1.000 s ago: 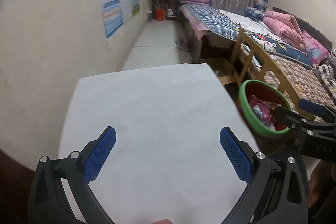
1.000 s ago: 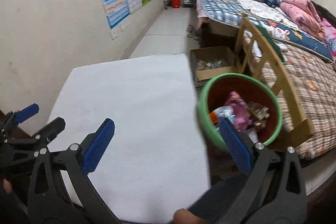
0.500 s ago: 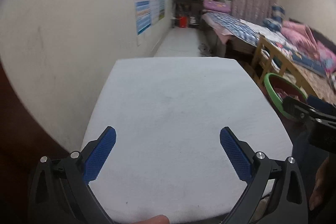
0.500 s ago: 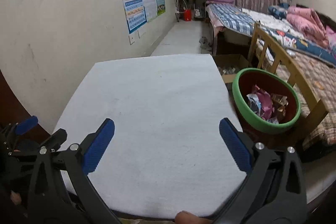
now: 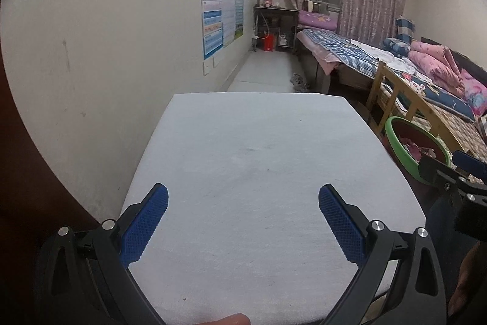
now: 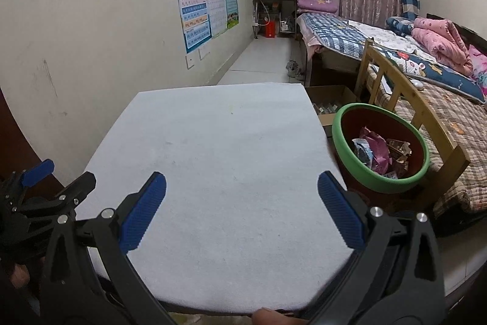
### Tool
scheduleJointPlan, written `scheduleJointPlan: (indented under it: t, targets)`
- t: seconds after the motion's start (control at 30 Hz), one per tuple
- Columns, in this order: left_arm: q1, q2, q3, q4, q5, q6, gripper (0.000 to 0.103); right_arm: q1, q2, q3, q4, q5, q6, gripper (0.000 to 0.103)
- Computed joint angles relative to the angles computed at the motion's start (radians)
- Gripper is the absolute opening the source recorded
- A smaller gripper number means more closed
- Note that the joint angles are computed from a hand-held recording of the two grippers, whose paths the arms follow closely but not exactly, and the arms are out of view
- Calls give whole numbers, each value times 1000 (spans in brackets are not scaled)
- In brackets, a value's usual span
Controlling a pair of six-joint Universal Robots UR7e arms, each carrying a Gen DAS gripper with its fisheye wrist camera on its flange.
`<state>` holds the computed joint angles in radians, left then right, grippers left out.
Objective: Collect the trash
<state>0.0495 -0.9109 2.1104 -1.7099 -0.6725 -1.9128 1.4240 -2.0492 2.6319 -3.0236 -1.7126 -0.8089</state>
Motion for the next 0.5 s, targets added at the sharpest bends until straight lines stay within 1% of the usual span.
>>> scheduleJointPlan:
  t: [0.2,0.27,0.4,0.5]
  targets:
    - [6,-5,11,-20,-12,2,95,-20,5,12,-9,2,-5,98]
    - [7,-7,17,-28,-18,2,95,-17,12,16,-18,0,-11,98]
    - [7,-5,18,-35,-17,11,95,-17,-4,29,-22,32,-44,98]
    - [7,-3,18,-38,-15,20,95,-11,-8,35,-32,40,-52,98]
